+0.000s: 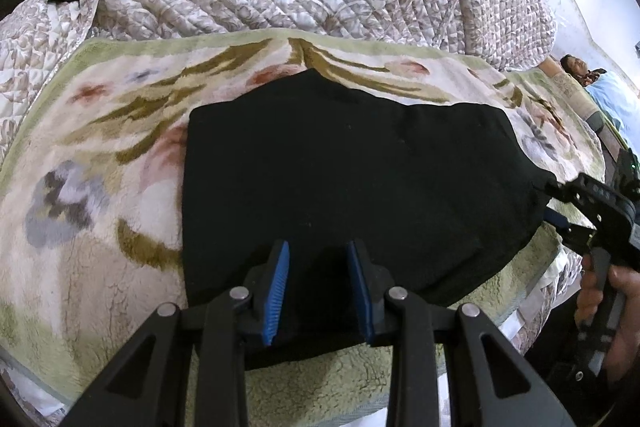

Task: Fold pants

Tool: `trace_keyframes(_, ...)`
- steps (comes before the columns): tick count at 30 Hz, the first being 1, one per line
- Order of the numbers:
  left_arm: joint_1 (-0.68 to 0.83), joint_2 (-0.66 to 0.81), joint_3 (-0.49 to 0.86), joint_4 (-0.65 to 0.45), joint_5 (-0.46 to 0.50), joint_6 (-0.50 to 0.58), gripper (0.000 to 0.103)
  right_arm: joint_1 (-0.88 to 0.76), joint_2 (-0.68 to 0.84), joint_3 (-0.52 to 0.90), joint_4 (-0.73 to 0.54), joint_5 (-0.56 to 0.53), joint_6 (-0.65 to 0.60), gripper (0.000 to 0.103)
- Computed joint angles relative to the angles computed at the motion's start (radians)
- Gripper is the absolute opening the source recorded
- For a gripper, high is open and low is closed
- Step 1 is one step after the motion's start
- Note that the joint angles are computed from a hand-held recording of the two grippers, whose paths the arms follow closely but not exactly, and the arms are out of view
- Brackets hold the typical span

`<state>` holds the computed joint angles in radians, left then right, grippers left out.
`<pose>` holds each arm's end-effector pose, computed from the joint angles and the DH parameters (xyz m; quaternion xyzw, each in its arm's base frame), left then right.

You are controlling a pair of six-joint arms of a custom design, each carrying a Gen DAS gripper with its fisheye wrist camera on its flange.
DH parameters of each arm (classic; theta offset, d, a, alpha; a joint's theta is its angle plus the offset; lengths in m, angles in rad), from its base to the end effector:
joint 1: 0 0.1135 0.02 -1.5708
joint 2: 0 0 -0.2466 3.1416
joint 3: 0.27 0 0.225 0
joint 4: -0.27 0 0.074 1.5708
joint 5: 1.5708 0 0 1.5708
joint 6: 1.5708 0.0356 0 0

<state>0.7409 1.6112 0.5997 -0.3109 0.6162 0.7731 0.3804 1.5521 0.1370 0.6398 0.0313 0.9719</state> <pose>0.1771 0.1341 0.1080 0.0528 0.9448 -0.1377 0.2925 0.1736 0.0682 0.0784 0.2745 0.8800 0.2311 0.3111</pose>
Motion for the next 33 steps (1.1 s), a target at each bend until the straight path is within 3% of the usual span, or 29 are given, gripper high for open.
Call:
trace_keyframes(3,0.000,0.000,-0.001,0.002,-0.001,-0.001,0.033,-0.026,0.015,0.018,0.012,-0.005,-0.003,0.056)
trace_keyframes(8,-0.001,0.008,0.006,0.002,0.000,-0.004,0.033,0.038,-0.091,-0.017,0.061,0.078,-0.038,0.056)
trace_keyframes(10,0.000,0.011,0.009,0.000,0.000,-0.001,0.033,0.015,-0.019,0.038,0.023,0.060,-0.059,0.056)
trace_keyframes(13,-0.001,0.009,0.007,0.002,0.000,-0.003,0.033,-0.065,0.144,0.092,0.086,-0.028,-0.055,0.056)
trace_keyframes(16,0.000,0.009,0.007,0.000,0.000,-0.001,0.033,-0.056,0.110,0.120,0.028,-0.004,-0.085,0.046)
trace_keyframes(18,-0.002,0.016,0.010,0.008,-0.001,-0.009,0.033,-0.047,0.074,0.124,-0.015,0.023,-0.101,0.029)
trace_keyframes(23,-0.002,0.020,0.014,0.008,-0.001,-0.008,0.033,-0.129,0.179,0.164,-0.010,-0.054,-0.106,0.028)
trace_keyframes(26,-0.004,0.024,0.017,0.011,-0.002,-0.017,0.033,-0.108,0.126,0.175,-0.066,-0.027,-0.128,0.019)
trace_keyframes(33,0.013,0.059,0.057,0.024,-0.008,-0.055,0.033,-0.018,-0.020,0.236,-0.206,0.027,-0.199,0.017)
